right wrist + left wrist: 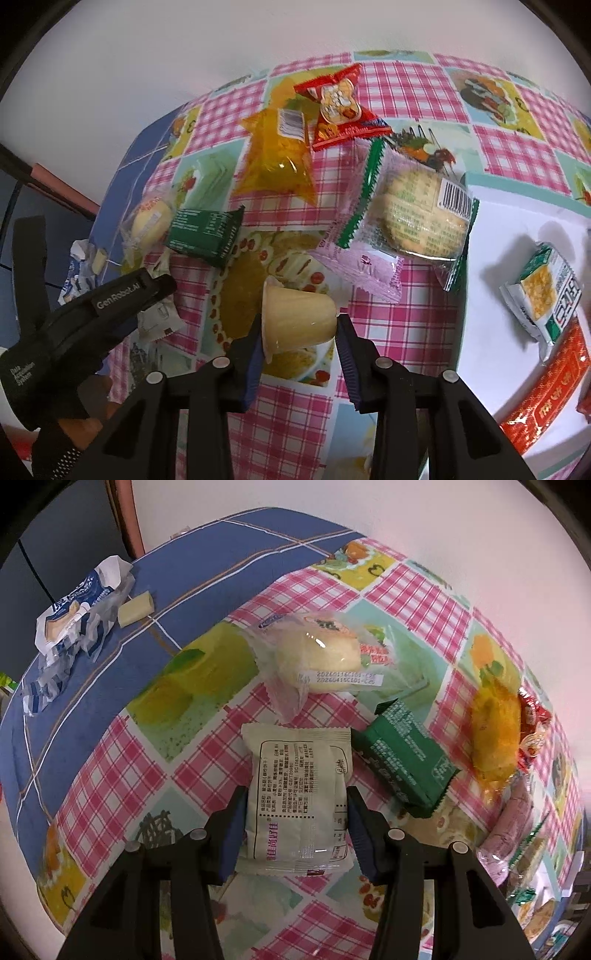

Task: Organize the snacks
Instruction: 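Lift and carry the white packet and pudding cup over the white tray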

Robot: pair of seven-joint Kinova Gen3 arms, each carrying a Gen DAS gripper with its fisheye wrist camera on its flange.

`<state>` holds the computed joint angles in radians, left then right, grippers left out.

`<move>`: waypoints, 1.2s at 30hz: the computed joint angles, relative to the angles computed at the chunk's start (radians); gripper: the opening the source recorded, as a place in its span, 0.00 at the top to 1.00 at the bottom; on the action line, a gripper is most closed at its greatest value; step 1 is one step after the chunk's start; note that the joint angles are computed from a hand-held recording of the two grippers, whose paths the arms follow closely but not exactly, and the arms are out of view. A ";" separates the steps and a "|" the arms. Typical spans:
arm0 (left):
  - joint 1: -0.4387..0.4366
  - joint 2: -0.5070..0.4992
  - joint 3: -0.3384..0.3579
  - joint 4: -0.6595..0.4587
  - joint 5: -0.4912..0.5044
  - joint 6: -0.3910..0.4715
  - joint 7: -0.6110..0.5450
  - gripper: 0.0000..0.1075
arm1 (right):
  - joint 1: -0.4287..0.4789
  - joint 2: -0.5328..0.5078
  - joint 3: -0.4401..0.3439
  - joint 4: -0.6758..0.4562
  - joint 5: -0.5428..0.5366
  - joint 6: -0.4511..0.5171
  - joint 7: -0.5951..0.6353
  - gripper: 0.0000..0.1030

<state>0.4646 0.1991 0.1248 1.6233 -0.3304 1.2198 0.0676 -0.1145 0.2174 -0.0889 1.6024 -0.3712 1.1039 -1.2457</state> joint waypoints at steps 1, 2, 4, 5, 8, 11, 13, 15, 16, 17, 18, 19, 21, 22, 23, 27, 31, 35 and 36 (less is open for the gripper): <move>0.005 -0.007 0.001 -0.001 -0.006 0.004 0.007 0.51 | 0.005 -0.005 0.000 -0.004 -0.006 0.006 0.007 0.62; 0.010 -0.014 0.003 -0.003 -0.013 0.007 0.014 0.51 | 0.009 -0.013 0.000 -0.008 -0.014 0.012 0.011 0.62; 0.021 -0.028 0.010 -0.009 -0.029 0.015 0.030 0.51 | 0.009 -0.027 0.001 -0.014 -0.021 0.017 0.012 0.62; 0.027 -0.033 0.015 -0.015 -0.037 0.023 0.037 0.51 | 0.010 -0.039 0.002 -0.017 -0.024 0.018 0.014 0.62; 0.047 -0.050 0.031 -0.031 -0.067 0.048 0.061 0.51 | 0.008 -0.064 0.006 -0.025 -0.030 0.021 0.013 0.62; 0.068 -0.057 0.048 -0.061 -0.097 0.085 0.079 0.51 | 0.009 -0.078 0.014 -0.031 -0.033 0.032 0.011 0.62; 0.079 -0.053 0.054 -0.087 -0.116 0.102 0.088 0.51 | 0.009 -0.082 0.017 -0.034 -0.031 0.035 0.007 0.62; 0.081 -0.047 0.052 -0.100 -0.126 0.100 0.089 0.51 | 0.012 -0.084 0.024 -0.036 -0.027 0.043 -0.002 0.62; 0.083 -0.050 0.051 -0.098 -0.132 0.097 0.091 0.50 | 0.014 -0.084 0.026 -0.035 -0.025 0.044 -0.005 0.62; 0.088 -0.054 0.053 -0.100 -0.139 0.100 0.096 0.50 | 0.015 -0.085 0.028 -0.031 -0.021 0.042 -0.008 0.62; 0.094 -0.055 0.055 -0.101 -0.151 0.101 0.104 0.50 | 0.016 -0.086 0.029 -0.031 -0.016 0.042 -0.011 0.62; 0.100 -0.058 0.058 -0.105 -0.159 0.108 0.110 0.50 | 0.018 -0.086 0.031 -0.031 -0.013 0.043 -0.012 0.62; 0.104 -0.059 0.060 -0.108 -0.167 0.108 0.113 0.50 | 0.023 -0.085 0.036 -0.033 -0.005 0.038 -0.019 0.62; 0.109 -0.059 0.063 -0.113 -0.172 0.113 0.117 0.50 | 0.026 -0.084 0.038 -0.035 -0.002 0.037 -0.023 0.62; 0.111 -0.056 0.065 -0.117 -0.178 0.115 0.116 0.50 | 0.029 -0.083 0.040 -0.037 0.000 0.037 -0.026 0.62; 0.131 -0.041 0.070 -0.148 -0.200 0.118 0.106 0.51 | 0.054 -0.069 0.057 -0.059 0.016 0.037 -0.051 0.62; 0.151 -0.011 0.070 -0.192 -0.213 0.107 0.060 0.50 | 0.082 -0.052 0.072 -0.084 0.041 0.037 -0.082 0.62; 0.186 0.027 0.064 -0.252 -0.225 0.101 0.005 0.50 | 0.130 -0.027 0.087 -0.118 0.029 0.056 -0.093 0.62; 0.195 0.038 0.061 -0.270 -0.226 0.099 -0.012 0.50 | 0.142 -0.020 0.093 -0.129 0.031 0.060 -0.102 0.62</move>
<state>0.6599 0.2372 0.1862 1.3533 -0.5568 1.3186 0.0551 0.0275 0.1972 0.0040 1.4730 -0.3403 1.1638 -1.3477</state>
